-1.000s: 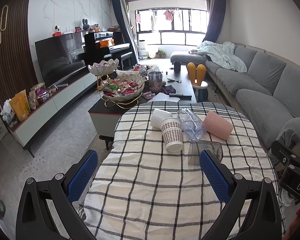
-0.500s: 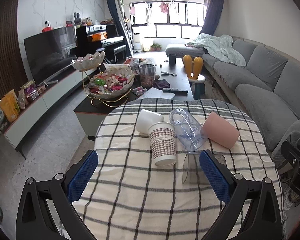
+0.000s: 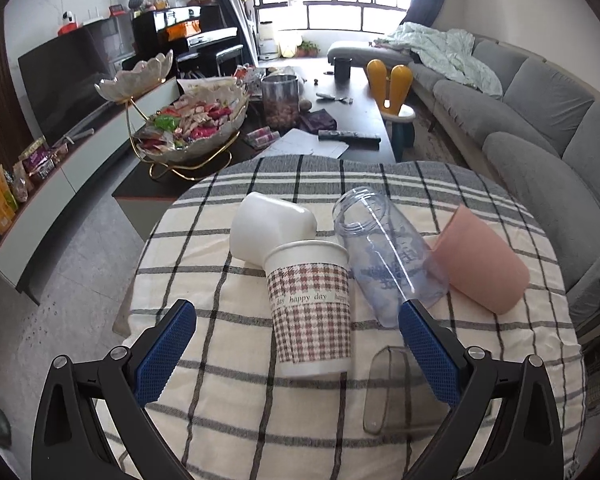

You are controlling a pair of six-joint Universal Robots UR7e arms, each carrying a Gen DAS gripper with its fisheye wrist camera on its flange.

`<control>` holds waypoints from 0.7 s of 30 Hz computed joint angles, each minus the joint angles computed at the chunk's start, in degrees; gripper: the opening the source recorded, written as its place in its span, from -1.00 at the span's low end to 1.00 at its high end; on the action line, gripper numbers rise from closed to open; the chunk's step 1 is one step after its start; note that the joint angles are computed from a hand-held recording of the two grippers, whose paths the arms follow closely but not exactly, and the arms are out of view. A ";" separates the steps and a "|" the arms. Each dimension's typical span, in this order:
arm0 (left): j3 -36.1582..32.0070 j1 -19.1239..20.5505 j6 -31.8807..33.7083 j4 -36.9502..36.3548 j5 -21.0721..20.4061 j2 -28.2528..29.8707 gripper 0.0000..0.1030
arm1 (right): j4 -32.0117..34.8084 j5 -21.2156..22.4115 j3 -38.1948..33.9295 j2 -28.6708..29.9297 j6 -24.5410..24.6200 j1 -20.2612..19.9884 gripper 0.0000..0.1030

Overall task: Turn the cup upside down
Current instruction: 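Move the right tool to the houndstooth paper cup and close around it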

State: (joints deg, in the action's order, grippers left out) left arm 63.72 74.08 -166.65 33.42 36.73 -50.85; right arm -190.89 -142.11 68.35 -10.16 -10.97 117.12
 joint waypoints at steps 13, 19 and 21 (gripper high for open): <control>-21.43 4.76 -8.13 20.25 2.59 13.83 0.74 | 9.44 2.86 -10.23 4.80 2.50 -2.13 0.98; -25.59 5.86 -9.73 24.88 5.10 16.28 0.31 | 12.45 3.30 -12.07 5.81 4.11 -2.52 0.98; -25.39 5.87 -9.03 24.36 5.20 16.12 0.29 | 12.77 3.36 -11.91 5.76 4.44 -2.61 0.98</control>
State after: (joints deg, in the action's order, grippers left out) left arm 38.33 79.95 -175.68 57.78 41.93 -34.73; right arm -178.12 -138.76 56.44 -4.40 -6.53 114.51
